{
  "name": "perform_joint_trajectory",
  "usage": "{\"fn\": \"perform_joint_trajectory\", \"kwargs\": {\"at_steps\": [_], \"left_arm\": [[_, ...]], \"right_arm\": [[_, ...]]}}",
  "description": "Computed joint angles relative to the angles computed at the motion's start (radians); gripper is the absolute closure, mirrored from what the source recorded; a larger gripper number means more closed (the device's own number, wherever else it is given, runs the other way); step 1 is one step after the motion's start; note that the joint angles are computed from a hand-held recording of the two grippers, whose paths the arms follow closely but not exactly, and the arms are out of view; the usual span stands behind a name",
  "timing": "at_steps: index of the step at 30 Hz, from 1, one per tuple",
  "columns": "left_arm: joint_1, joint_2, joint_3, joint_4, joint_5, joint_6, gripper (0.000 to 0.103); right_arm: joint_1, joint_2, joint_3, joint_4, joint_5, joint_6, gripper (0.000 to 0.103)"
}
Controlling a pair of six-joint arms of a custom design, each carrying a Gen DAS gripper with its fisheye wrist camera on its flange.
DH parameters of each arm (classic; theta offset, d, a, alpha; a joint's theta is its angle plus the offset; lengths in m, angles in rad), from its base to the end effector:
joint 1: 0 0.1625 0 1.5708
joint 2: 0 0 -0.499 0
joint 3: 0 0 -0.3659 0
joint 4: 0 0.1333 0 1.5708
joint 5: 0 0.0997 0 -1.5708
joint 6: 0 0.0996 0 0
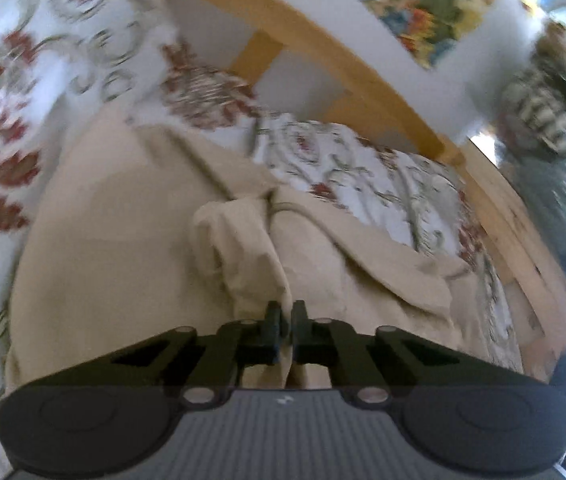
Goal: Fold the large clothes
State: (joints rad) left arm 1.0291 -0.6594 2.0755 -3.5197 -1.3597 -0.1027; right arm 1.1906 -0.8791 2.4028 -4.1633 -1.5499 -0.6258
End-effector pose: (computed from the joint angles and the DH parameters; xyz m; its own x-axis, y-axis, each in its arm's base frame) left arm -0.1701 -0.5817 0.0734 -0.9335 0.3351 -0.1275 0.3503 0.7765 -0.5238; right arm -0.0490 -0.4874 0.2208 -0.8626 0.0252 0.5053 -0.4031 0.5695 -0.7164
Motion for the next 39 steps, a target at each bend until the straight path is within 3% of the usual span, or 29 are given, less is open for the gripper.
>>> {"fn": "perform_joint_trajectory", "kwargs": {"at_steps": [3, 5, 6, 8, 11, 12, 13, 14, 15, 16, 17, 18, 19, 21, 24, 25, 27, 28, 30, 31, 33, 36, 39], "left_arm": [[-0.025, 0.006, 0.003, -0.01, -0.008, 0.037, 0.102], [-0.046, 0.026, 0.004, -0.031, 0.029, 0.062, 0.102], [-0.056, 0.041, 0.002, -0.038, 0.066, 0.083, 0.102], [-0.059, 0.059, -0.01, -0.021, 0.101, 0.095, 0.102], [-0.036, 0.061, -0.006, -0.033, 0.065, 0.104, 0.1], [-0.023, 0.047, -0.002, -0.014, 0.035, 0.08, 0.094], [-0.008, 0.036, 0.003, -0.007, 0.013, 0.072, 0.08], [-0.001, 0.026, 0.008, -0.004, 0.009, 0.068, 0.073], [-0.002, 0.019, 0.017, -0.018, 0.028, 0.076, 0.062], [-0.005, 0.016, 0.021, -0.041, 0.051, 0.094, 0.061], [-0.015, 0.018, 0.024, -0.074, 0.081, 0.123, 0.061], [-0.029, 0.026, 0.024, -0.118, 0.119, 0.154, 0.06], [-0.045, 0.039, 0.019, -0.168, 0.157, 0.186, 0.053], [-0.067, 0.061, -0.004, -0.221, 0.182, 0.226, 0.037], [-0.094, 0.098, -0.051, -0.228, 0.165, 0.266, 0.033], [-0.104, 0.113, -0.064, -0.227, 0.173, 0.293, 0.033], [-0.132, 0.156, -0.099, -0.216, 0.245, 0.343, 0.038], [-0.144, 0.177, -0.119, -0.197, 0.295, 0.355, 0.046], [-0.158, 0.219, -0.157, -0.169, 0.391, 0.382, 0.048], [-0.161, 0.242, -0.17, -0.184, 0.426, 0.418, 0.048], [-0.164, 0.276, -0.18, -0.23, 0.465, 0.492, 0.046], [-0.163, 0.278, -0.17, -0.247, 0.459, 0.504, 0.044], [-0.16, 0.242, -0.141, -0.217, 0.43, 0.403, 0.024]], "right_arm": [[0.053, 0.017, -0.059, -0.102, -0.031, -0.03, 0.101], [0.071, 0.039, -0.094, -0.204, -0.023, -0.089, 0.103], [0.087, 0.056, -0.119, -0.242, -0.061, -0.107, 0.103], [0.088, 0.067, -0.146, -0.221, -0.085, -0.133, 0.103], [0.075, 0.112, -0.139, -0.238, -0.141, -0.208, 0.103], [0.062, 0.123, -0.121, -0.262, -0.138, -0.227, 0.103], [0.052, 0.138, -0.107, -0.294, -0.136, -0.238, 0.101], [0.044, 0.153, -0.093, -0.332, -0.139, -0.247, 0.093], [0.04, 0.172, -0.081, -0.389, -0.146, -0.256, 0.077], [0.036, 0.19, -0.071, -0.446, -0.15, -0.262, 0.069], [0.035, 0.201, -0.068, -0.494, -0.154, -0.263, 0.052], [0.04, 0.215, -0.078, -0.542, -0.167, -0.256, 0.041], [0.051, 0.235, -0.099, -0.602, -0.195, -0.257, 0.021], [0.064, 0.26, -0.139, -0.672, -0.197, -0.266, 0.015], [0.073, 0.276, -0.16, -0.68, -0.102, -0.288, 0.011], [0.077, 0.28, -0.165, -0.66, -0.073, -0.309, 0.005], [0.092, 0.3, -0.19, -0.609, -0.051, -0.401, 0.003], [0.103, 0.321, -0.219, -0.597, -0.074, -0.46, 0.003], [0.127, 0.367, -0.298, -0.592, -0.169, -0.566, 0.003], [0.125, 0.379, -0.322, -0.585, -0.189, -0.581, 0.001], [0.113, 0.385, -0.35, -0.53, -0.22, -0.547, 0.001], [0.102, 0.357, -0.327, -0.466, -0.232, -0.477, 0.001], [0.114, 0.327, -0.274, -0.46, -0.245, -0.437, 0.001]]}}
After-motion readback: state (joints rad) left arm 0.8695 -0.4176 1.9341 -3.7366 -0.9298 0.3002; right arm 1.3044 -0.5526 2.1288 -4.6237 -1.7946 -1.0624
